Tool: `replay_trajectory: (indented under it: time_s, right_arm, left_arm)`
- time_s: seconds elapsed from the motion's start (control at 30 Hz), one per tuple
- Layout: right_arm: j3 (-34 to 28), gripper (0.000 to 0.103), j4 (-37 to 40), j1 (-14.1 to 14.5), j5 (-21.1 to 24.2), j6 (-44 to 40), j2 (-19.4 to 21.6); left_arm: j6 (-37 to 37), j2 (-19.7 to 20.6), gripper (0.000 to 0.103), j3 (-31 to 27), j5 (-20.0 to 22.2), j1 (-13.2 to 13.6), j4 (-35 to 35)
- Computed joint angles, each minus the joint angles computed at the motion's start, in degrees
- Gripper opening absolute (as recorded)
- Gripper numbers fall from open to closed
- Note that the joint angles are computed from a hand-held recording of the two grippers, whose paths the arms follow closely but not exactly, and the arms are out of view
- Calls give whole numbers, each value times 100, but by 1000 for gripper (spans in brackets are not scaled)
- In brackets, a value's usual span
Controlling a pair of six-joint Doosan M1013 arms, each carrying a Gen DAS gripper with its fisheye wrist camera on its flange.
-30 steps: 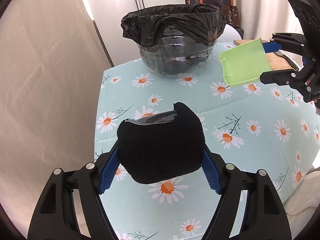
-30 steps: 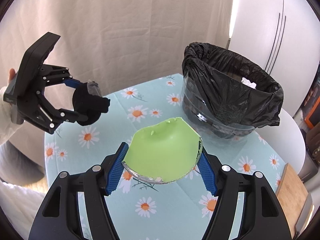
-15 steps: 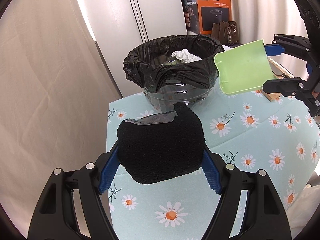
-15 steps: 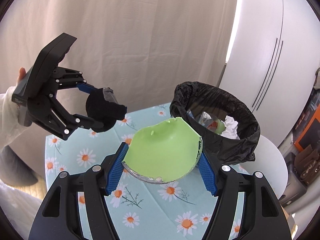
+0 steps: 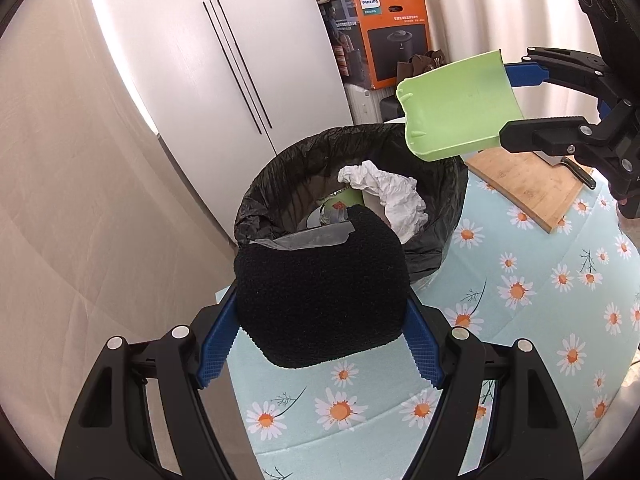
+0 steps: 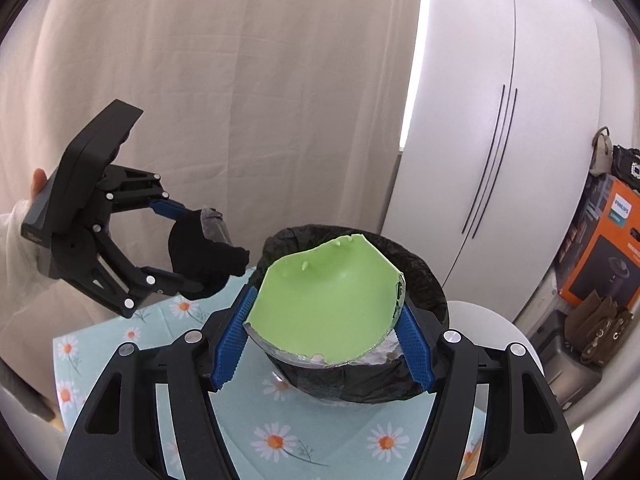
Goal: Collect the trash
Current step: 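Carry the black pouch and green plastic piece over the black bin, then open both tools to drop the pouch and green piece into the bin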
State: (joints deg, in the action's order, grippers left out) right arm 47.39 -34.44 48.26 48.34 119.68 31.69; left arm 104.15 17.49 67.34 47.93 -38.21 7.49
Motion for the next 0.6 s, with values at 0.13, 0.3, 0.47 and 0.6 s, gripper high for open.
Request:
replay_trajectory:
  time_s: [0.13, 0.3, 0.47, 0.6]
  right_arm:
    - [-163, 63, 55, -126, 135, 19, 125]
    - [-318, 63, 214, -271, 243, -20, 271]
    - [-439, 67, 183, -369, 301, 92, 399]
    - [-334, 88, -225, -386, 221, 479, 372]
  left_arm:
    - [525, 299, 74, -384, 63, 58, -371]
    - [1050, 701, 74, -886, 211, 130, -800]
    - [1304, 980, 80, -1220, 264, 189, -1094]
    - [1393, 890, 95, -1027, -218, 205, -1144]
